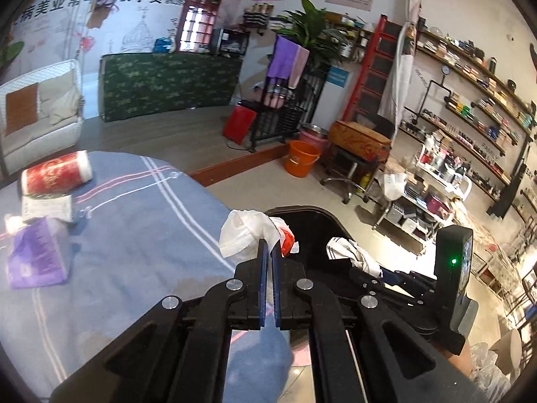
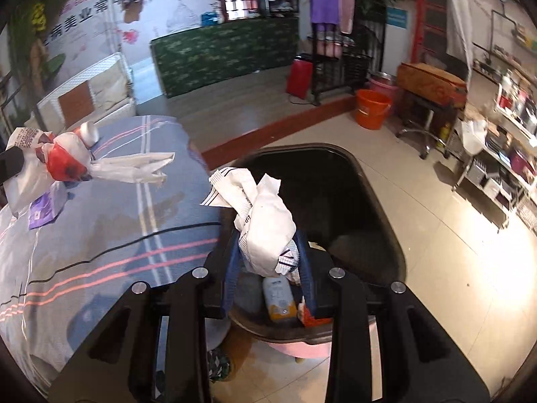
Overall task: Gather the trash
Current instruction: 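Carry the white cloth over the bin with the right tool while the left tool carries the bag, then lower the white-and-red bag into the bin and open the left tool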
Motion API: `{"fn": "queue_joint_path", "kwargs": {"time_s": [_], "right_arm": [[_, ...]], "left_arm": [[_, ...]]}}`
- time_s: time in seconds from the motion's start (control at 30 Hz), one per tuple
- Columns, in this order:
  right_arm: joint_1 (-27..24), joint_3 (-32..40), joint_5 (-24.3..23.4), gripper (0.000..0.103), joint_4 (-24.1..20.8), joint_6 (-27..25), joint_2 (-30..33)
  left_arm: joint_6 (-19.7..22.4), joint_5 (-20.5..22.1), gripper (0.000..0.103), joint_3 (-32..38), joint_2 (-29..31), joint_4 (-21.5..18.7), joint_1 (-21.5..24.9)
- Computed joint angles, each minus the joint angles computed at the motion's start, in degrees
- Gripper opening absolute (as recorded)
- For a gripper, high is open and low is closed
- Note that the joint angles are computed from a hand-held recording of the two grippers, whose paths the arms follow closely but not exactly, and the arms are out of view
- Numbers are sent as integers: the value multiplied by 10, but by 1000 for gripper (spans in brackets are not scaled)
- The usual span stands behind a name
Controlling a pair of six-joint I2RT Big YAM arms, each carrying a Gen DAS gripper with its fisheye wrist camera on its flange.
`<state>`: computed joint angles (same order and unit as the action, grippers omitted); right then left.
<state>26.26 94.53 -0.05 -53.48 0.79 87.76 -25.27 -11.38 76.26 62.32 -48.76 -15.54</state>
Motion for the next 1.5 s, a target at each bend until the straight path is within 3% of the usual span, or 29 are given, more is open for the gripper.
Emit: {"fn": "queue_joint_path", "kwargs": {"time_s": [0.67, 0.83, 1.0, 1.07, 1.1, 1.13, 1.2, 1.33, 1.5], "right_arm": [[-71, -12, 8, 32, 9, 15, 9], [-82, -17, 6, 32, 9, 19, 6], [-92, -14, 4, 33, 7, 18, 9], [-92, -17, 9, 33, 10, 22, 7], [-94, -15, 9, 33, 10, 24, 8], [-96, -14, 9, 33, 10, 25, 9], [-99, -14, 12, 32, 12, 27, 9], [-105, -2, 4, 32, 9, 25, 19], [-99, 4, -11, 32, 9, 19, 33]], "left_arm": [[25, 95, 4, 86, 186, -23, -37], [37, 130, 4, 98, 214, -36, -37], [67, 133, 5, 115, 239, -58, -45], [86, 134, 13, 124, 251, -68, -47], [96, 127, 28, 126, 254, -71, -50], [100, 121, 51, 126, 255, -72, -50], [98, 115, 69, 114, 246, -54, -49], [82, 124, 78, 98, 232, -33, -46], [74, 114, 80, 100, 227, -29, -50]]}}
